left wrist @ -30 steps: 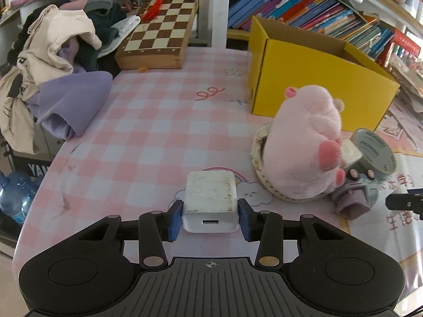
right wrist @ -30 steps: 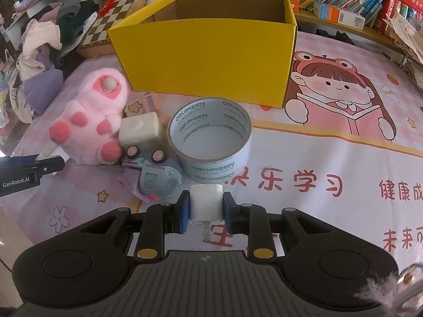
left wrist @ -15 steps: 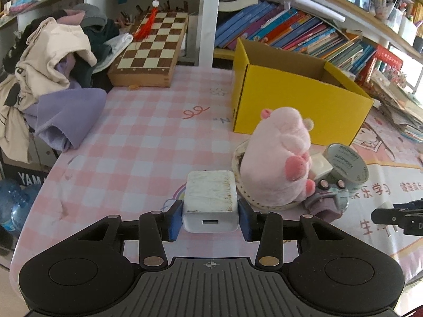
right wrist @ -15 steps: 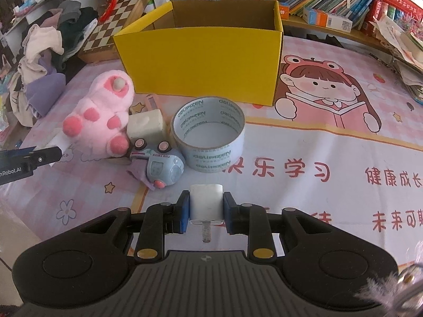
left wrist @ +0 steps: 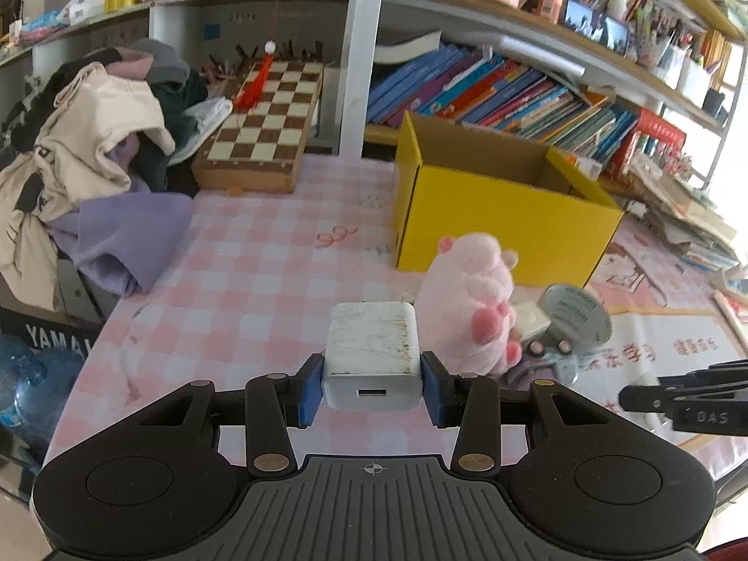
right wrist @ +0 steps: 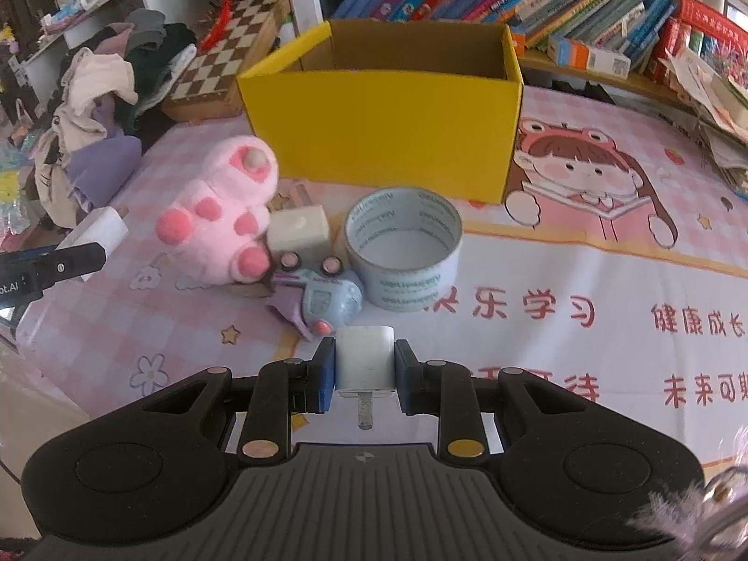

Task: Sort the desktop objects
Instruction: 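Carry the brick with the left tool and the plug with the right tool into the yellow box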

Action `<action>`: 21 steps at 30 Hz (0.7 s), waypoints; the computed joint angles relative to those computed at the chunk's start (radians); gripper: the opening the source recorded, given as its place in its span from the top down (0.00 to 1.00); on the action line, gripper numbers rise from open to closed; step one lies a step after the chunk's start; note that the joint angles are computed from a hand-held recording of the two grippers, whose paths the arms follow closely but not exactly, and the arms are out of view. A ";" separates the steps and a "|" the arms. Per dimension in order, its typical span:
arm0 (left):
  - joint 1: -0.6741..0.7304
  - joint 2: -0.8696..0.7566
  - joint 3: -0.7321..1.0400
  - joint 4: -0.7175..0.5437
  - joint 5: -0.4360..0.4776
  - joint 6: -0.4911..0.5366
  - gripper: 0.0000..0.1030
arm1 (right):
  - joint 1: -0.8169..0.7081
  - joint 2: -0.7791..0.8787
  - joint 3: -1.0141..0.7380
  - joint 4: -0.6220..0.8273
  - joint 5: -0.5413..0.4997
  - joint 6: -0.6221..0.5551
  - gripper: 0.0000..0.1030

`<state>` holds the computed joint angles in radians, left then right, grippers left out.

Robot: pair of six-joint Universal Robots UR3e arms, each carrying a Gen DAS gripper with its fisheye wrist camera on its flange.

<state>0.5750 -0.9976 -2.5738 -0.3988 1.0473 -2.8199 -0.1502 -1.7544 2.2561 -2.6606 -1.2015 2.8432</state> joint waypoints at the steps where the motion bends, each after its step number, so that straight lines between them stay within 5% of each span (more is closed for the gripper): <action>1: 0.007 0.013 0.003 -0.008 -0.011 -0.004 0.60 | 0.000 -0.004 -0.005 0.004 0.004 0.002 0.77; 10: 0.002 -0.008 0.080 -0.002 -0.099 -0.065 0.60 | -0.009 -0.009 -0.062 0.027 0.035 -0.015 0.77; 21: -0.192 -0.268 0.234 0.206 0.009 -0.185 0.60 | -0.030 0.080 -0.201 0.046 0.090 -0.103 0.77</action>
<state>0.3832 -1.2652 -2.3402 -0.1928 1.0560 -3.0053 -0.1800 -1.6742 2.0547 -2.6143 -1.1116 2.7399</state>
